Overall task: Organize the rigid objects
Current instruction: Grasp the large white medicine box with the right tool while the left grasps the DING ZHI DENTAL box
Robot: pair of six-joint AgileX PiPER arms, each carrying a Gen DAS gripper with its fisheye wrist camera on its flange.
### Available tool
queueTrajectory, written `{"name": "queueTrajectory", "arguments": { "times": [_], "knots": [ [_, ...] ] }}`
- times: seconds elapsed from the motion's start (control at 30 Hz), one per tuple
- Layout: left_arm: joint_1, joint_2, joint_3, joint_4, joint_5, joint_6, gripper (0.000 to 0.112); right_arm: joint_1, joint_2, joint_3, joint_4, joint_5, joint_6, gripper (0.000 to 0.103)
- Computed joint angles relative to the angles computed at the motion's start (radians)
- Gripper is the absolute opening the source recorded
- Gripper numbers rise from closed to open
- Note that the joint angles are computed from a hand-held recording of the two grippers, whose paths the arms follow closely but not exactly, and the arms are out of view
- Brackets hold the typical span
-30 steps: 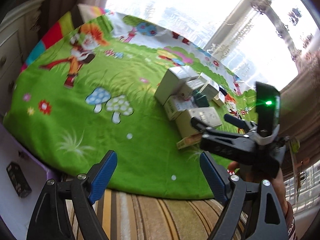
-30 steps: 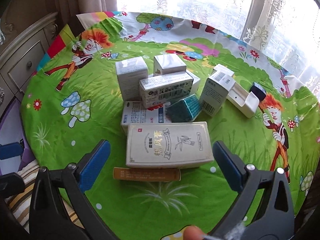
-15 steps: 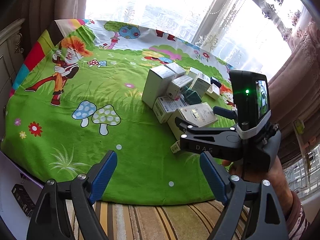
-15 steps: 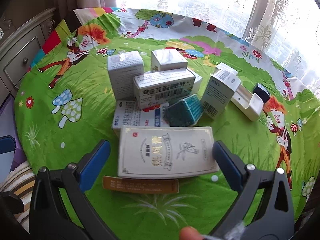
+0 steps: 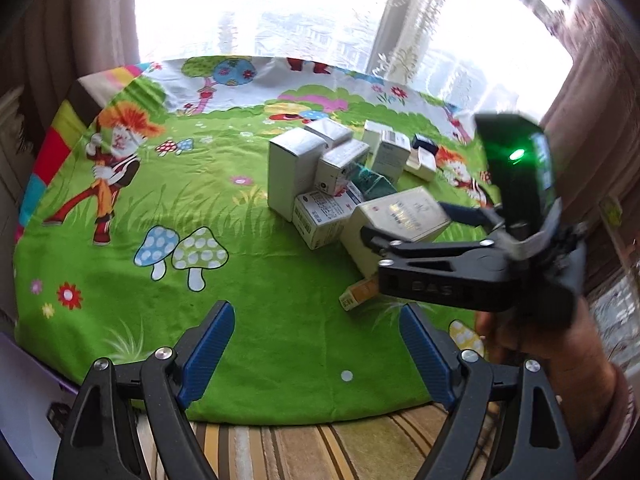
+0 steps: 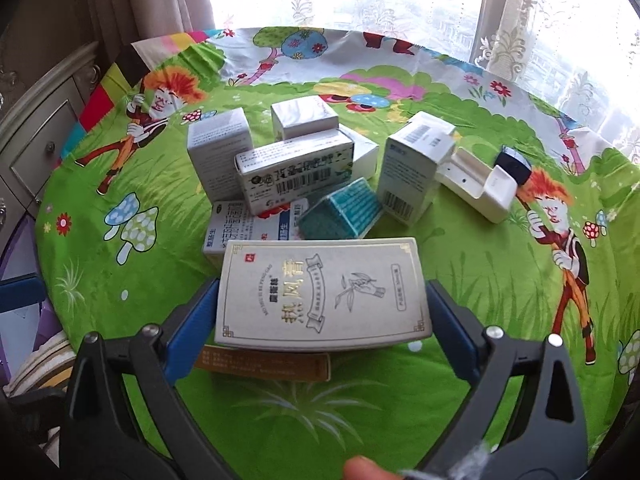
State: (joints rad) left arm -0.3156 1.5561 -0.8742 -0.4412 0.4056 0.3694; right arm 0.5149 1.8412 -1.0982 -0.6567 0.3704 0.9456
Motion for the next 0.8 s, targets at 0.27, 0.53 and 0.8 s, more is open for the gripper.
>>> {"name": "queueTrajectory", "arguments": {
  "times": [0.27,0.53,0.8],
  "knots": [
    [-0.097,0.129,-0.094,0.191,0.013,-0.083,0.085,-0.061,-0.174,0.170,-0.027,-0.041,0.099,0.099],
    [-0.210,0.260,-0.200,0.222,0.042,0.032,0.084,-0.107,-0.278,0.250,-0.078,-0.010,0.161,0.099],
    [-0.243,0.407,-0.340,0.300,0.114,0.029,0.060,-0.179,-0.320,0.349,0.031,-0.049,0.066,0.099]
  ]
}}
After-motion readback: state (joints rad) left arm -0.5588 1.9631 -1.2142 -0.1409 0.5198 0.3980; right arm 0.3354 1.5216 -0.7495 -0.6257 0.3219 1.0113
